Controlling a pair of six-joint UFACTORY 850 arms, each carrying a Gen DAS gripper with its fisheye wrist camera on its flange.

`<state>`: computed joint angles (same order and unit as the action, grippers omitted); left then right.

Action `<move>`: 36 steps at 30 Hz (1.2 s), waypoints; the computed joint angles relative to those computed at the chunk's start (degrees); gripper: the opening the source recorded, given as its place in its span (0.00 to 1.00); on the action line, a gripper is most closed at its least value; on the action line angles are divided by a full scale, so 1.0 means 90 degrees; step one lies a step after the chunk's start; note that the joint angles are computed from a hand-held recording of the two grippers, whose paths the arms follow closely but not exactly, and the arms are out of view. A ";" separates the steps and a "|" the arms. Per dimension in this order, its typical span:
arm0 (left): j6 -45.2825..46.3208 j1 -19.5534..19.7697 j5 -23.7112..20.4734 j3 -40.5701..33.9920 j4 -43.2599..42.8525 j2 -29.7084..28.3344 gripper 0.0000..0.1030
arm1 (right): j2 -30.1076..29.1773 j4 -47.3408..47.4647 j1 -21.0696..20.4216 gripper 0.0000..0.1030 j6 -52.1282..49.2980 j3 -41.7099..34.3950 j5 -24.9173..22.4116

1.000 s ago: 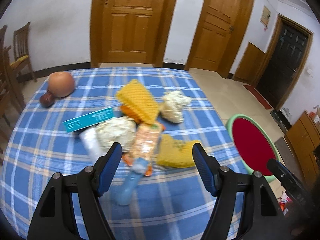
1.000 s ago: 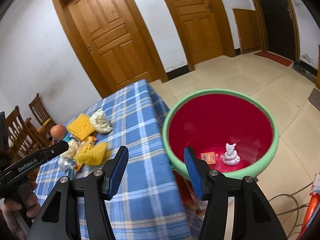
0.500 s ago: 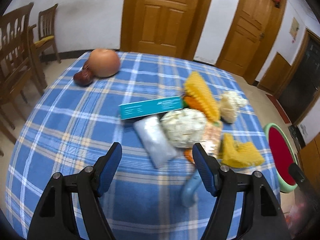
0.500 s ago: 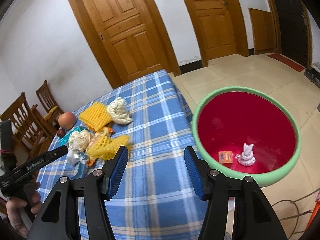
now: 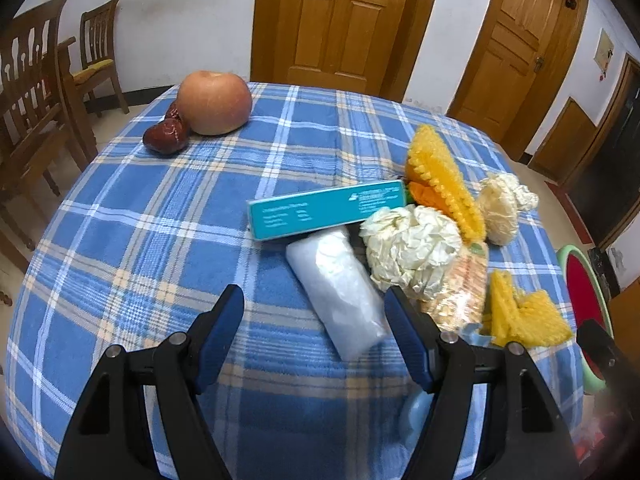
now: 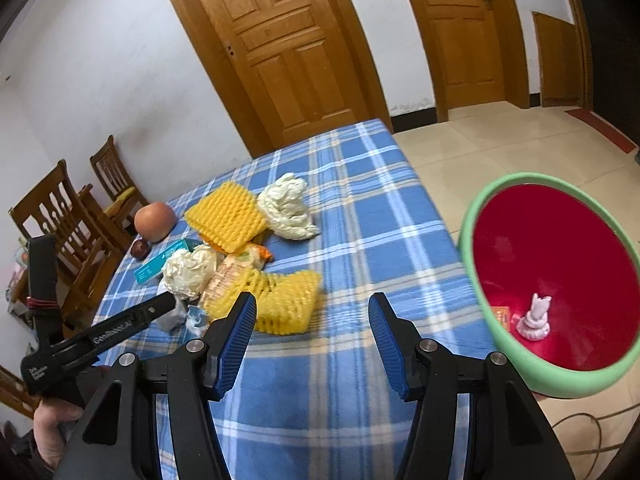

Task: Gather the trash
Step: 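Grasp the clear plastic bag with the left tool while the right tool grasps the yellow foam net, then carry the plastic bag and yellow foam net over the red bin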

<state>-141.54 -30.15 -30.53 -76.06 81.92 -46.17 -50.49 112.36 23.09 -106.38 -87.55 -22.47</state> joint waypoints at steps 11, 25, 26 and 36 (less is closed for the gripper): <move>-0.0067 0.0059 0.0160 -0.0049 0.0405 -0.0102 0.59 | -0.0521 -0.1329 0.0102 0.57 0.1358 -0.0682 -0.0141; -0.2307 0.0023 0.0308 0.0708 0.2315 0.0339 0.33 | -0.0790 -0.1761 0.0111 0.13 0.1800 -0.0944 -0.0366; -0.2367 -0.0005 0.0275 0.0764 0.2357 0.0384 0.33 | -0.0735 -0.1530 0.0105 0.12 0.1537 -0.0852 -0.0379; -0.2797 -0.0312 0.0055 0.1088 0.2793 0.0781 0.33 | -0.0175 -0.0184 -0.0010 0.12 0.0182 0.0058 -0.0620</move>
<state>-166.71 -32.96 -30.03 -66.27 107.06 -39.14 -52.06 110.70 23.01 -104.74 -87.03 -28.06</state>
